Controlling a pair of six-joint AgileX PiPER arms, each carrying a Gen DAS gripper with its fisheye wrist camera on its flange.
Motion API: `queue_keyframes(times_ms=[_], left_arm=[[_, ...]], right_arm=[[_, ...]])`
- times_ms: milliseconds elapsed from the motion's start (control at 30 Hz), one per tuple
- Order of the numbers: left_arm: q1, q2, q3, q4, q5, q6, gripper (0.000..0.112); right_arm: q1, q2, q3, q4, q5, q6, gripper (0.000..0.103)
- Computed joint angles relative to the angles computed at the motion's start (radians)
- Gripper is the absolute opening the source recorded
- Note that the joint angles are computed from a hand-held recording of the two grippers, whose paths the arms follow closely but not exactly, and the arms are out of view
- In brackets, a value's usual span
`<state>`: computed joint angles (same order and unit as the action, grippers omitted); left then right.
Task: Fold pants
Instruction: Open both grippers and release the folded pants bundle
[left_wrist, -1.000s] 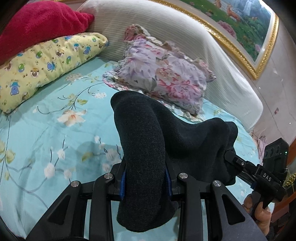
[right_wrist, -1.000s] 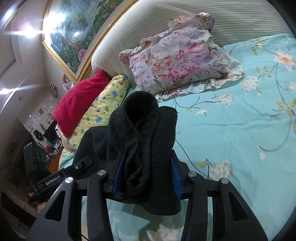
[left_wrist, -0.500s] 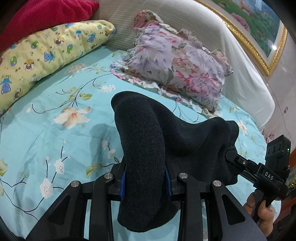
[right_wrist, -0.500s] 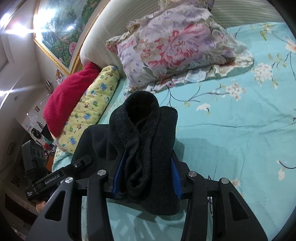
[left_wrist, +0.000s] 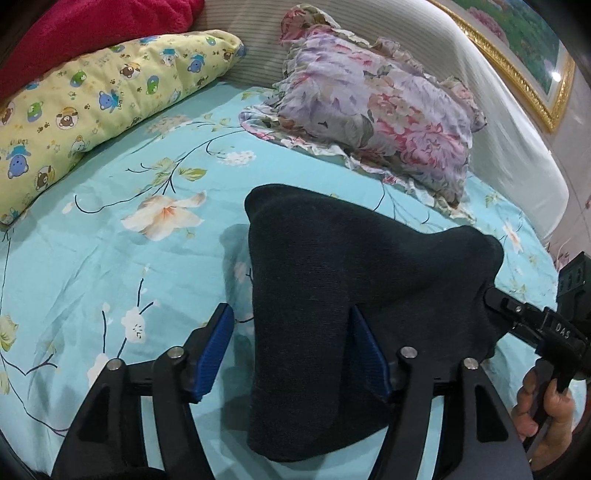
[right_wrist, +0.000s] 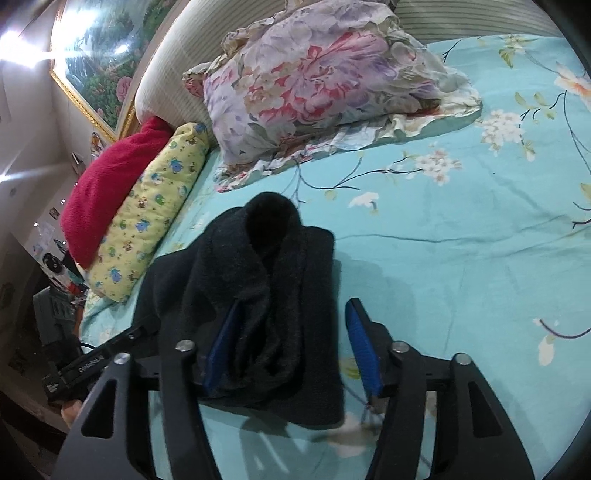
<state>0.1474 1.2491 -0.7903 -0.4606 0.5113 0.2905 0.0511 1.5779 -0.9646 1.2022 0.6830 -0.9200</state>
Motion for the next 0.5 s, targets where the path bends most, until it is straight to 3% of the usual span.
queue_keyframes(times_ms=[100, 333, 500], left_arm=[[-0.001, -0.005, 0.001, 0.016, 0.008, -0.022, 0.071], [-0.102, -0.109, 0.016, 0.33, 0.047, -0.348, 0.073], [-0.176, -0.22, 0.065, 0.451, 0.084, -0.481, 0.076]], right_arm=[[-0.013, 0.005, 0.006, 0.01, 0.013, -0.012, 0.064], [-0.007, -0.069, 0.015, -0.033, 0.047, 0.032, 0.066], [0.024, -0.164, 0.037, -0.107, 0.053, 0.058, 0.066]])
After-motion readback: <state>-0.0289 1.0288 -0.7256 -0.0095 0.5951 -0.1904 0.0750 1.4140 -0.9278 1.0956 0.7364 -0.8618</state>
